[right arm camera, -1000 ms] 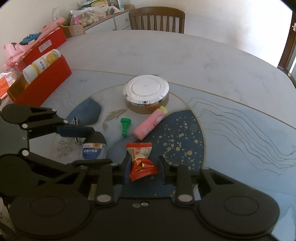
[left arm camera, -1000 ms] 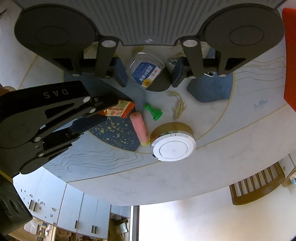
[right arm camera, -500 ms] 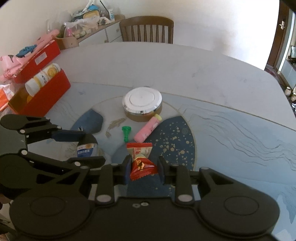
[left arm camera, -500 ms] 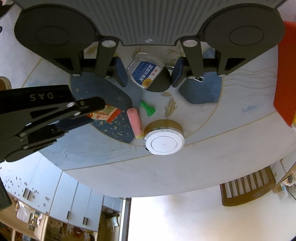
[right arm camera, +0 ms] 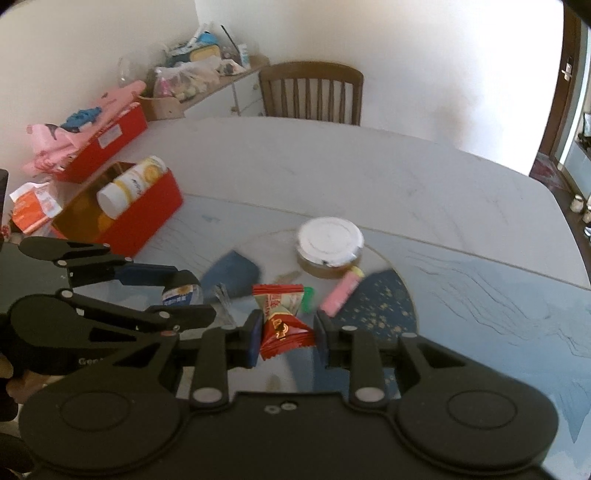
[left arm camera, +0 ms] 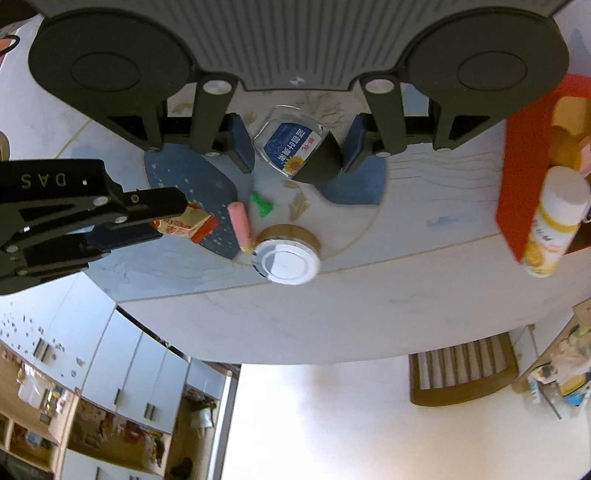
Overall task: Organize rigid objects
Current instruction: 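Carry the clear bottle with the left tool while the right tool carries the snack packet to the tin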
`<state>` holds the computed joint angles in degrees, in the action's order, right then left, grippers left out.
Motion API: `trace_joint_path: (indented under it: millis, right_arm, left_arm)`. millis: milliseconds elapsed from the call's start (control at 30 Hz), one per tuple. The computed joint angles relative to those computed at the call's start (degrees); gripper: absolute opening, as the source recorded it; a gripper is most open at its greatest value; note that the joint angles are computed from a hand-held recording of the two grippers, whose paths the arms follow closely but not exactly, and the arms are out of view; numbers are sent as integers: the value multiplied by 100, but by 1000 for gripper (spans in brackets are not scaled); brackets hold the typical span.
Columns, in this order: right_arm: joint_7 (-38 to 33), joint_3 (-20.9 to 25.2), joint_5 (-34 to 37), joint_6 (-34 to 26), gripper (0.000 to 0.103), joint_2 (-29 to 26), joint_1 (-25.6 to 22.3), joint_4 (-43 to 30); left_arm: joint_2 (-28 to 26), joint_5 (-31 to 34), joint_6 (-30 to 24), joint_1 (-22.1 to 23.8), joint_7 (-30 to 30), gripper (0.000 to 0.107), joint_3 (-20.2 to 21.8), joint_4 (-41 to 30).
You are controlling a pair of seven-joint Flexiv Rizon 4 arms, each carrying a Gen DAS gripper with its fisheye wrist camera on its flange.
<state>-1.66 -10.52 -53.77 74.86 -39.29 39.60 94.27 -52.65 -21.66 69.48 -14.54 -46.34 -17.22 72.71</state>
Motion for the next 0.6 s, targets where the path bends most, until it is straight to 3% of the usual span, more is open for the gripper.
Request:
trace_joint_path:
  millis: [600]
  right_arm:
    - [-1109, 365, 848, -735, 28, -838, 197, -1815]
  left_arm:
    - [369, -360, 35, 700, 280, 52, -114, 251]
